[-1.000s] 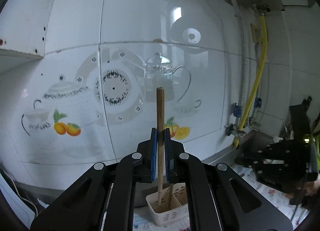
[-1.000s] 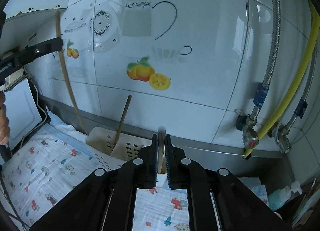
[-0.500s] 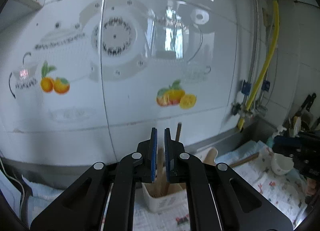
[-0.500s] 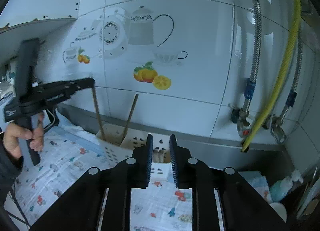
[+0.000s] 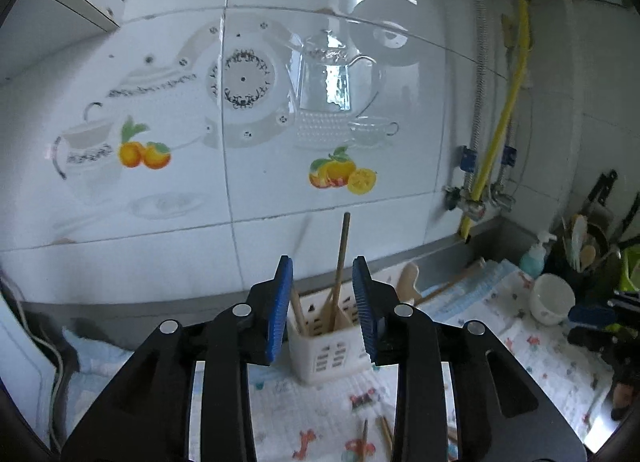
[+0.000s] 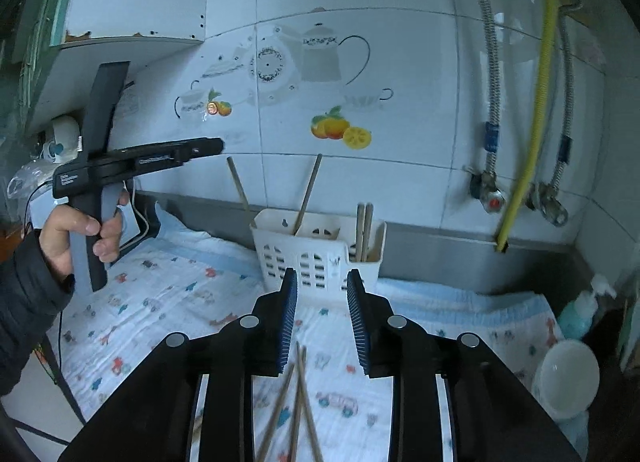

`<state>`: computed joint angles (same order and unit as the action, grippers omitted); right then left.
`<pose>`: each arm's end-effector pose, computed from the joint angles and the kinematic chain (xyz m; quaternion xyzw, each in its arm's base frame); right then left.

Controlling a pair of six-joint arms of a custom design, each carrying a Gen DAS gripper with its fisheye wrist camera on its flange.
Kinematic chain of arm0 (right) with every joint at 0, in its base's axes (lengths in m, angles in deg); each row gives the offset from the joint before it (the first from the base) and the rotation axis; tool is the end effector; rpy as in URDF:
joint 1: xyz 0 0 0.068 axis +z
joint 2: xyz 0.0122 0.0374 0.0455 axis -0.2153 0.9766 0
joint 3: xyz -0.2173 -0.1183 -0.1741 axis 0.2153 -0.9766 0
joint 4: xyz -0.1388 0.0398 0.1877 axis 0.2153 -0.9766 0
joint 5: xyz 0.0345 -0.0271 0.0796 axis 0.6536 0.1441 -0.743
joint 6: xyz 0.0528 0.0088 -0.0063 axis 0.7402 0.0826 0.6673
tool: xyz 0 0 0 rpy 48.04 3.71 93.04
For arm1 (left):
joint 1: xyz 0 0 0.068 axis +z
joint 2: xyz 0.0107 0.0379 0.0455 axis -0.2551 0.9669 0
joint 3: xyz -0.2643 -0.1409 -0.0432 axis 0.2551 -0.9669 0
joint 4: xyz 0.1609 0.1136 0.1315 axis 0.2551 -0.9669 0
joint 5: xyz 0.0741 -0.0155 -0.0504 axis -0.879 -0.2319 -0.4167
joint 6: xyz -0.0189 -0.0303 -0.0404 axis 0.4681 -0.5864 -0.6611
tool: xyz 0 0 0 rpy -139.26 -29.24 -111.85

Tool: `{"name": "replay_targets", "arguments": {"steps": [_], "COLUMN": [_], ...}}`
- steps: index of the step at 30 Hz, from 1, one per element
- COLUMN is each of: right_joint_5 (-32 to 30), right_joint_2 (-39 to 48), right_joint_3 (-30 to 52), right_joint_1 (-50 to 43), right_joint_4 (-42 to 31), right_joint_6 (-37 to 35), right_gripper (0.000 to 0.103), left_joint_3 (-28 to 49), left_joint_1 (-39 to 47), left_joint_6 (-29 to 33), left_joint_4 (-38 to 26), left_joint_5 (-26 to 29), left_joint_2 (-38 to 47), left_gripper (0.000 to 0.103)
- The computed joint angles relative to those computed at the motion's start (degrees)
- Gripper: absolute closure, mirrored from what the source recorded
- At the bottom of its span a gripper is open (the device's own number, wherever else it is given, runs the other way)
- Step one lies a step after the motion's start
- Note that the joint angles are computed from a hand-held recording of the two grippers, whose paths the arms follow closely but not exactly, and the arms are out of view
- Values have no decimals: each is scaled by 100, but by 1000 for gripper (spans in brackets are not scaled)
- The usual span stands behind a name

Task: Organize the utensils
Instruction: 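Return both open tools over the remaining chopsticks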

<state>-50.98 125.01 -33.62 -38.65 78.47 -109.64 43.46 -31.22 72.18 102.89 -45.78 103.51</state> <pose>0.2607 -0.0996 0.2187 -0.1901 0.8225 0.1296 0.5201 0.3394 -0.0986 0.2708 0.0915 0.8265 -0.0723 0.5507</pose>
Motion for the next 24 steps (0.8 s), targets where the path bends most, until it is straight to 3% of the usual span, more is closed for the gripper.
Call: {"name": "replay_targets", "arguments": {"steps": [7, 12, 18, 24], "right_joint_5": [-527, -441, -12, 411], "right_joint_2": [-94, 392, 1577, 2503], "right_joint_3": [-630, -1103, -1408, -1494], "right_joint_1": [-757, -1116, -1308, -1166], "right_joint_4": [-312, -335, 350, 1167], "right_joint_6": [-810, -1674, -2140, -2196], "right_gripper": [77, 77, 78, 82], "left_joint_3": [-1529, -2781, -3848, -4593], "left_joint_1": [-158, -264, -246, -204], "left_joint_6": [-87, -236, -444, -628], "left_joint_4": [295, 851, 1814, 3125], "left_joint_5": [98, 178, 309, 474], "left_joint_2": [-863, -1088, -622, 420], "left_gripper": [72, 72, 72, 72]}}
